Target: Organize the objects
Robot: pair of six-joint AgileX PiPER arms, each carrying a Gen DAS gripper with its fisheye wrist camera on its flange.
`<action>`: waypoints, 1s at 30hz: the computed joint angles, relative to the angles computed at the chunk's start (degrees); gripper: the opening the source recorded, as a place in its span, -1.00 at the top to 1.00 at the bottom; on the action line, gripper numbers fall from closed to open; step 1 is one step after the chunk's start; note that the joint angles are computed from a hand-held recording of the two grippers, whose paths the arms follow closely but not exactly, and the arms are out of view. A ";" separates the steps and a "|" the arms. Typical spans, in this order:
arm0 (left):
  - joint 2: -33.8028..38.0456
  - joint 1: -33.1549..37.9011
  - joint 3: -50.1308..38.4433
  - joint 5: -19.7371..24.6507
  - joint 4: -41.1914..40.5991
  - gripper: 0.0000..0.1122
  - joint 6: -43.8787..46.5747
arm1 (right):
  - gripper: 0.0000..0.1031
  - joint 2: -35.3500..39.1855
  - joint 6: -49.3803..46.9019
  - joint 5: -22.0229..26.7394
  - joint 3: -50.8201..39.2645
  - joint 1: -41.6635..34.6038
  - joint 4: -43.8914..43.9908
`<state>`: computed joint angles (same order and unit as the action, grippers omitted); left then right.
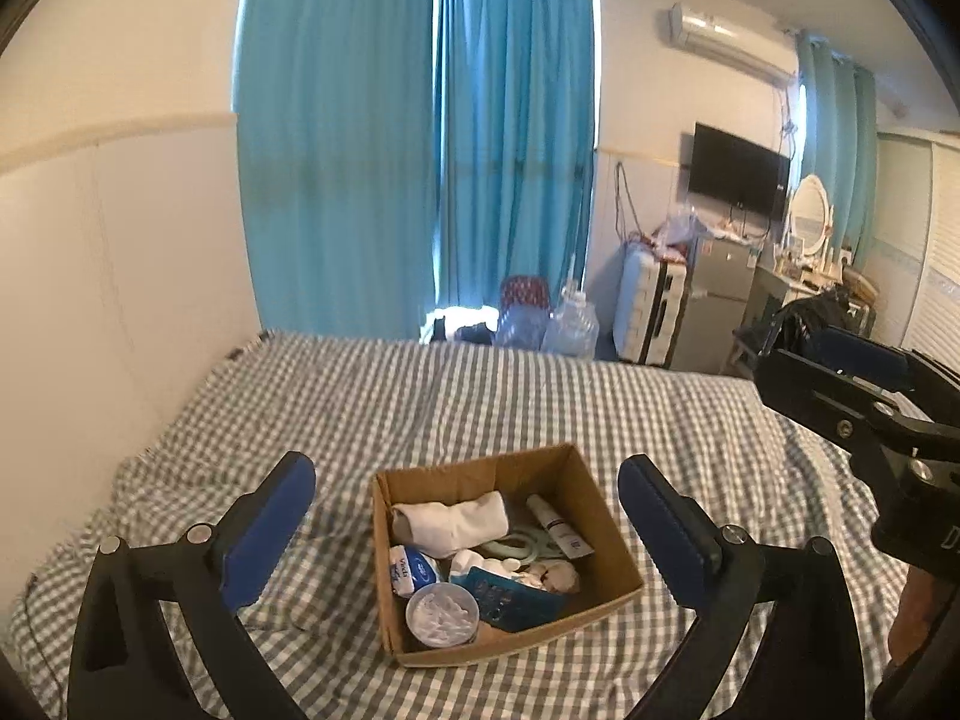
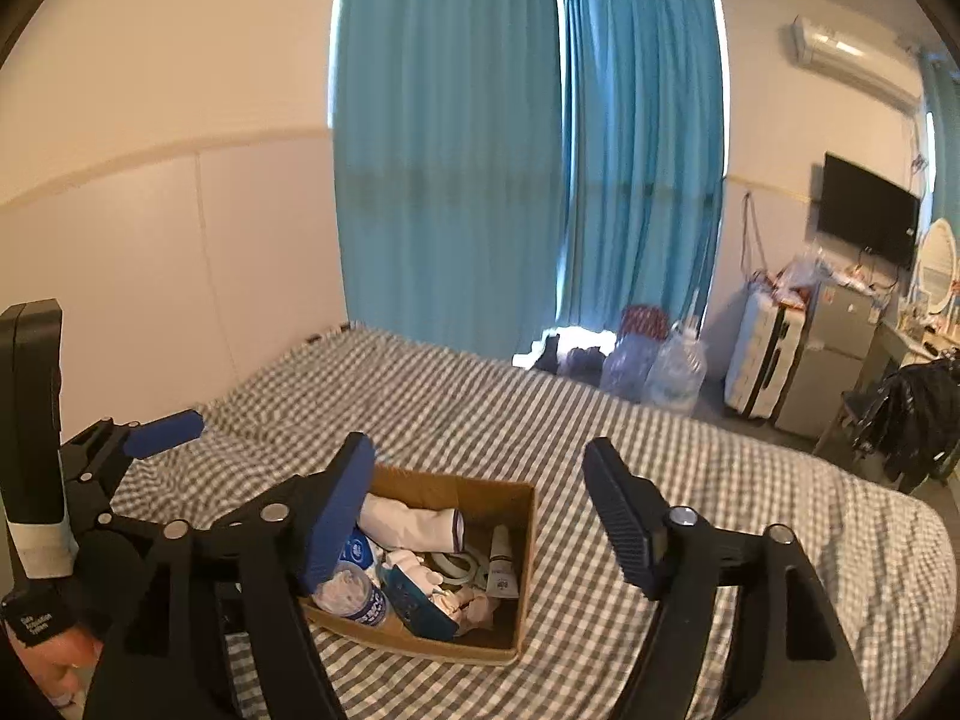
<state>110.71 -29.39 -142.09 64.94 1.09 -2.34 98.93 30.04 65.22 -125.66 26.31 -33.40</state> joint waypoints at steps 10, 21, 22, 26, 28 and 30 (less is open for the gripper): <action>-16.57 -2.31 23.88 -13.80 5.07 -0.84 -4.38 | -0.82 -10.10 7.71 2.08 10.86 9.57 -12.57; -24.68 -6.40 50.54 -27.63 23.82 -0.84 -27.61 | -0.99 -20.01 23.85 -12.31 39.78 6.94 -18.66; -24.90 -6.89 52.68 -28.75 26.08 -0.84 -30.37 | -0.99 -20.44 25.28 -13.82 42.07 6.28 -18.97; -25.93 -9.06 59.68 -31.63 37.17 -0.84 -41.01 | -0.99 -21.18 30.82 -18.22 49.44 4.55 -22.11; -25.91 -8.91 61.73 -32.60 38.41 -0.84 -43.30 | -0.99 -20.89 32.90 -19.69 51.87 3.89 -23.53; -25.88 -8.04 62.61 -33.53 36.27 -0.84 -42.53 | -0.99 -20.34 34.12 -20.62 52.96 3.48 -23.71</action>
